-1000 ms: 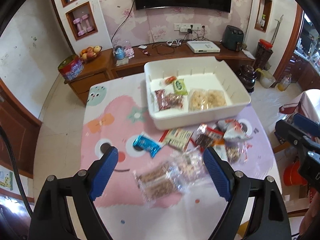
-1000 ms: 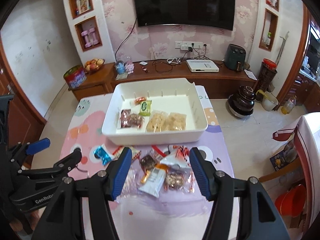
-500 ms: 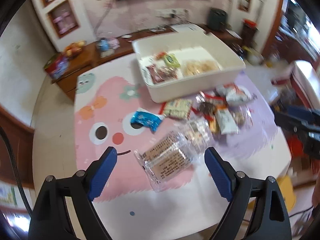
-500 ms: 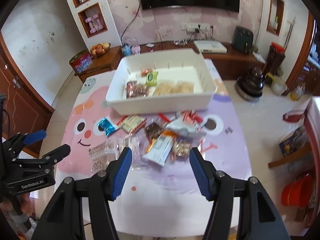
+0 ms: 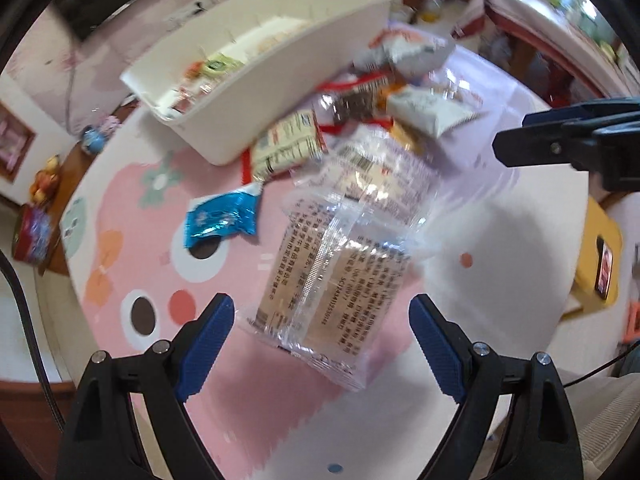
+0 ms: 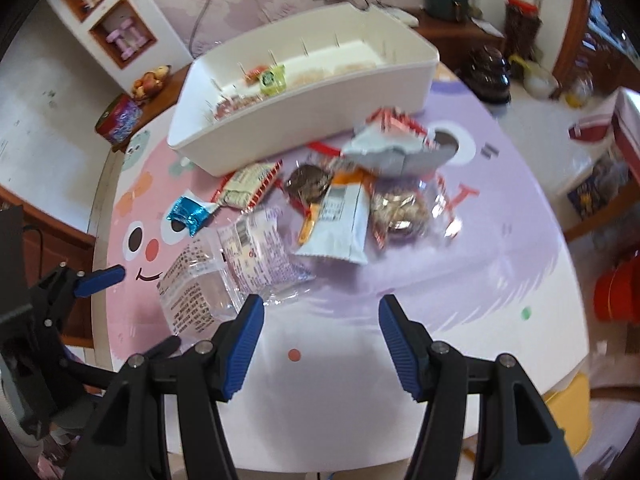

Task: Organize snacks
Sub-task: 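Grasp a clear biscuit bag with the left tool while the right tool grasps a white printed bag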

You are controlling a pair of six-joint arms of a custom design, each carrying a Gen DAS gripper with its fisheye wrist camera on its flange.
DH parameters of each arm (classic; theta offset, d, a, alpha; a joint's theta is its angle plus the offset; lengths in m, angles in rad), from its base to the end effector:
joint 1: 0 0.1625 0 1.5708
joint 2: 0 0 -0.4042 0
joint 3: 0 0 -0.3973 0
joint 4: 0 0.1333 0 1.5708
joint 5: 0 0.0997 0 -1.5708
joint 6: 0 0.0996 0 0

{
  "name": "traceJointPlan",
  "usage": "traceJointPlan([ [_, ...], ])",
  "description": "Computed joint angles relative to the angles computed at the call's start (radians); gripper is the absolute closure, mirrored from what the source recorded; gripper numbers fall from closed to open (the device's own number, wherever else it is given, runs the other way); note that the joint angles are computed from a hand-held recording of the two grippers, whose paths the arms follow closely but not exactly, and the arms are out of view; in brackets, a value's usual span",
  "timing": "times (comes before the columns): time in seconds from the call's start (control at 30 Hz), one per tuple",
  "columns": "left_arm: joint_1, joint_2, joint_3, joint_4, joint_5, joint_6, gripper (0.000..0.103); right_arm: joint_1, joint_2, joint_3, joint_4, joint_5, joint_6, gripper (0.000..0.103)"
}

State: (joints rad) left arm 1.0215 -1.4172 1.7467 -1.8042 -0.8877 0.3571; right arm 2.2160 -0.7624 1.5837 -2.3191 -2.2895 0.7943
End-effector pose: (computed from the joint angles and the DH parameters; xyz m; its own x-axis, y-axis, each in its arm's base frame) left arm -0.1092 -0.5541 0.3469 -0.4085 0.7246 -0.5551 0.7071 0.6358 0.3095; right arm 0.4492 -0.4842 0.0688 -0.8290 0.2244 0.5122 -0.0119 0.9087 -0.4173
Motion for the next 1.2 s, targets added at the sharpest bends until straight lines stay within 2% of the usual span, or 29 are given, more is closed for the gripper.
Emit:
traceJointPlan([
  [0.2, 0.046, 0.051, -0.016, -0.009, -0.029, 0.082, 0.014, -0.008, 0.058, -0.029, -0.054, 0.021, 0.004, 0.043],
  [0.47, 0.108, 0.103, -0.059, -0.01, -0.073, 0.086, 0.014, -0.024, 0.121, -0.089, -0.085, 0.03, -0.03, 0.043],
  [0.57, 0.137, 0.12, -0.097, 0.0, -0.106, 0.065, 0.02, -0.028, 0.138, -0.109, -0.081, 0.028, -0.043, 0.042],
  [0.67, 0.156, 0.121, -0.122, 0.003, -0.13, 0.053, 0.029, -0.032, 0.159, -0.136, -0.067, 0.023, -0.064, 0.042],
  [0.77, 0.163, 0.106, -0.12, -0.012, -0.113, 0.049, 0.034, -0.036, 0.184, -0.166, -0.044, 0.012, -0.084, 0.04],
  [0.9, 0.18, 0.096, -0.139, 0.01, -0.091, -0.007, 0.035, -0.046, 0.212, -0.202, -0.005, 0.004, -0.096, 0.04],
  [1.03, 0.203, 0.096, -0.177, 0.058, -0.102, -0.082, 0.035, -0.053, 0.255, -0.257, 0.07, -0.017, -0.113, 0.04],
  [1.2, 0.218, 0.091, -0.189, 0.068, -0.095, -0.114, 0.035, -0.069, 0.293, -0.299, 0.114, -0.012, -0.127, 0.039],
])
